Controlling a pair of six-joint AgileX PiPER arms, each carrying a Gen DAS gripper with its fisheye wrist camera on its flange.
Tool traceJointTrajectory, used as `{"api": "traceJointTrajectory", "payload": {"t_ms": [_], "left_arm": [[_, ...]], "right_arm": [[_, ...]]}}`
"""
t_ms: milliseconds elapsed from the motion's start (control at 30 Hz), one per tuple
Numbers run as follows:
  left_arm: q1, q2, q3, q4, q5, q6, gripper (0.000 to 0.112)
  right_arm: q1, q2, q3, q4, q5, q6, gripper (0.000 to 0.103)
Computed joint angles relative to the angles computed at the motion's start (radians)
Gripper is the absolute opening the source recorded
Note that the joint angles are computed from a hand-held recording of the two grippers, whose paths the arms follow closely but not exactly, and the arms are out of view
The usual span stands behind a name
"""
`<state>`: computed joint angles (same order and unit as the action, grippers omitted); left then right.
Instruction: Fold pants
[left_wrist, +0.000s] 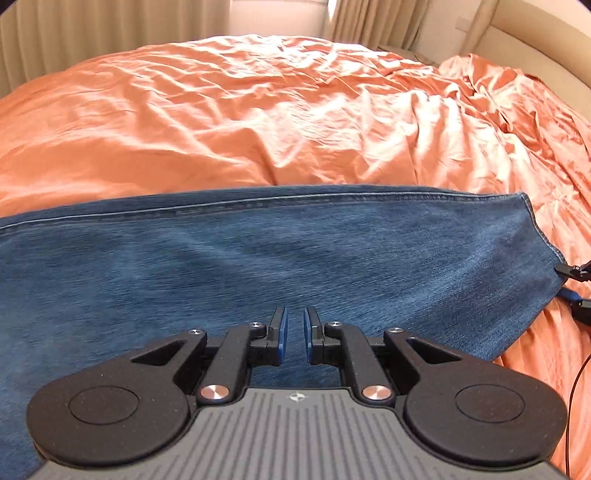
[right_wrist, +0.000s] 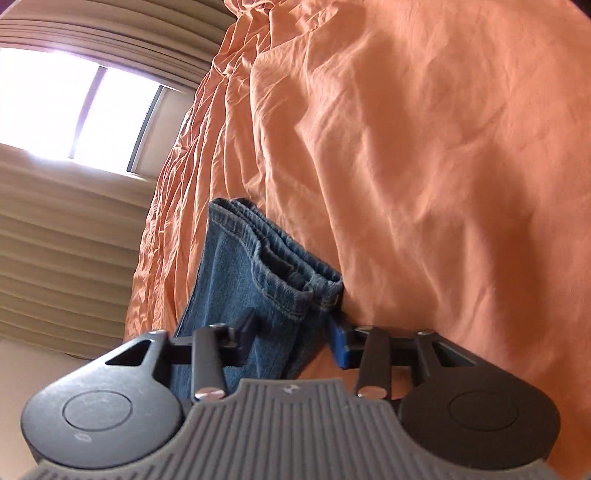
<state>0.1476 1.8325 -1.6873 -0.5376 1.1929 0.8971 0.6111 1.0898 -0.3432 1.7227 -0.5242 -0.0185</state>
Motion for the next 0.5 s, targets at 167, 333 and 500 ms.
{"api": "traceJointTrajectory", "payload": {"t_ms": [167,333,500], "left_arm": [[-0.05,0.027,0.023,-0.017,-0.032,-0.007,0.012],[-0.118,0.058,0.031,-0.007,-0.099,0.012,0.012],[-0.186,0.14,-0.06,0.004,-0.143,-0.015,0.011]], "right_arm": [[0.099,-0.019,0.023,-0.035,-0.134,0.048,0.003],[0.082,0.024,0.06,-0.128,-0.107,0.164,0.002],[0.064,0.022,0.025,-0.036,-0.089,0.02,0.002]]}}
